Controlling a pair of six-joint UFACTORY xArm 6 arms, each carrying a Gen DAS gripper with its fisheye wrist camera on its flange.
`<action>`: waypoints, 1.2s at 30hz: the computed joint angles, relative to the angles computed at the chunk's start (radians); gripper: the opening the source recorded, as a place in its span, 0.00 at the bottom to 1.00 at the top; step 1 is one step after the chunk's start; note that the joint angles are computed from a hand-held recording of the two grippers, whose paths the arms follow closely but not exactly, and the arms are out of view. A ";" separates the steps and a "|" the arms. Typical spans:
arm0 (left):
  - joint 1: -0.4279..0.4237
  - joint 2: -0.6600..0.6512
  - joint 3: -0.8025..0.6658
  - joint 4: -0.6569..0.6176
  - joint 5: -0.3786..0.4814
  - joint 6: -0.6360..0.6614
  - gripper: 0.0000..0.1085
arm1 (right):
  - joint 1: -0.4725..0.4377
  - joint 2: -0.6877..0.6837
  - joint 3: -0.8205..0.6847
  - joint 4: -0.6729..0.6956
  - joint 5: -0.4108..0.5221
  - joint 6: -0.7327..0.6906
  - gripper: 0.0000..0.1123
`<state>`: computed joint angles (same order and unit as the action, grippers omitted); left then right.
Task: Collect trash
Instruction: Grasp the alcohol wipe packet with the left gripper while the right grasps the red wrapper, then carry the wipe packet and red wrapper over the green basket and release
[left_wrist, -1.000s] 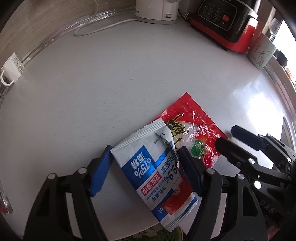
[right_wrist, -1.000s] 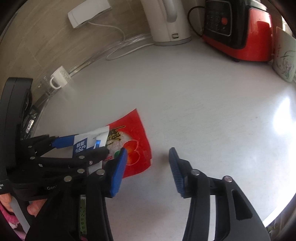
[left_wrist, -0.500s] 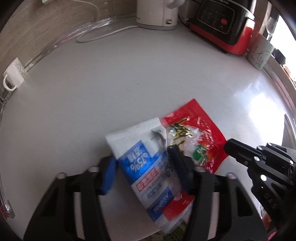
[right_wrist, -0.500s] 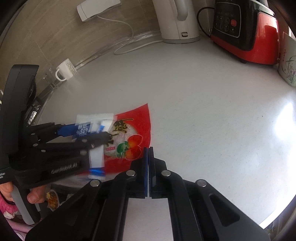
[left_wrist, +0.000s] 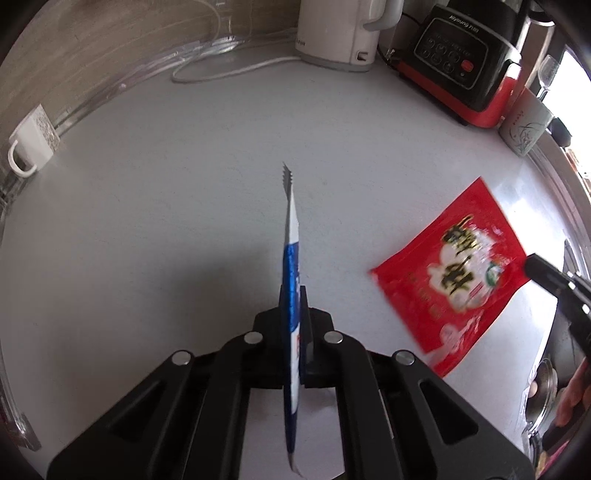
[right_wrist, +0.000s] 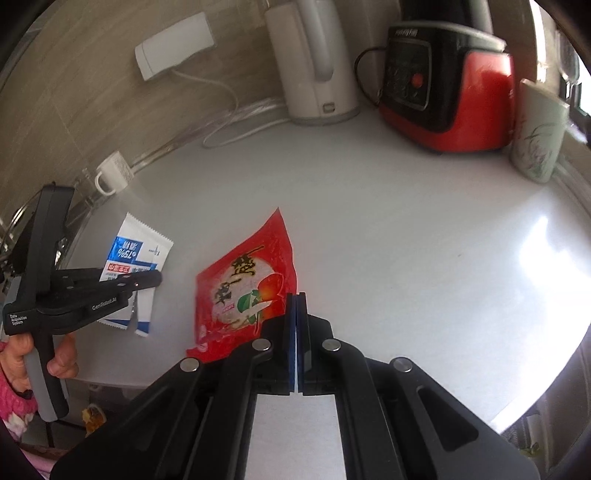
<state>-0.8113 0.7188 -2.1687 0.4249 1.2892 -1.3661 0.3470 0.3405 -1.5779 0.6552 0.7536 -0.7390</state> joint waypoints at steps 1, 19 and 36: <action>-0.002 -0.012 0.012 0.007 -0.004 0.001 0.03 | -0.001 -0.010 0.005 0.003 -0.008 -0.004 0.01; -0.174 -0.302 0.307 0.096 -0.058 -0.052 0.03 | 0.095 -0.502 0.444 -0.009 -0.179 0.010 0.01; -0.352 -0.349 0.585 0.001 -0.260 -0.023 0.03 | 0.285 -1.041 1.036 -0.338 -0.196 0.486 0.01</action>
<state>-1.1635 0.3702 -1.5838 0.4259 1.0287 -1.3889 0.6324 -0.7006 -0.5417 0.3176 0.5572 -0.2532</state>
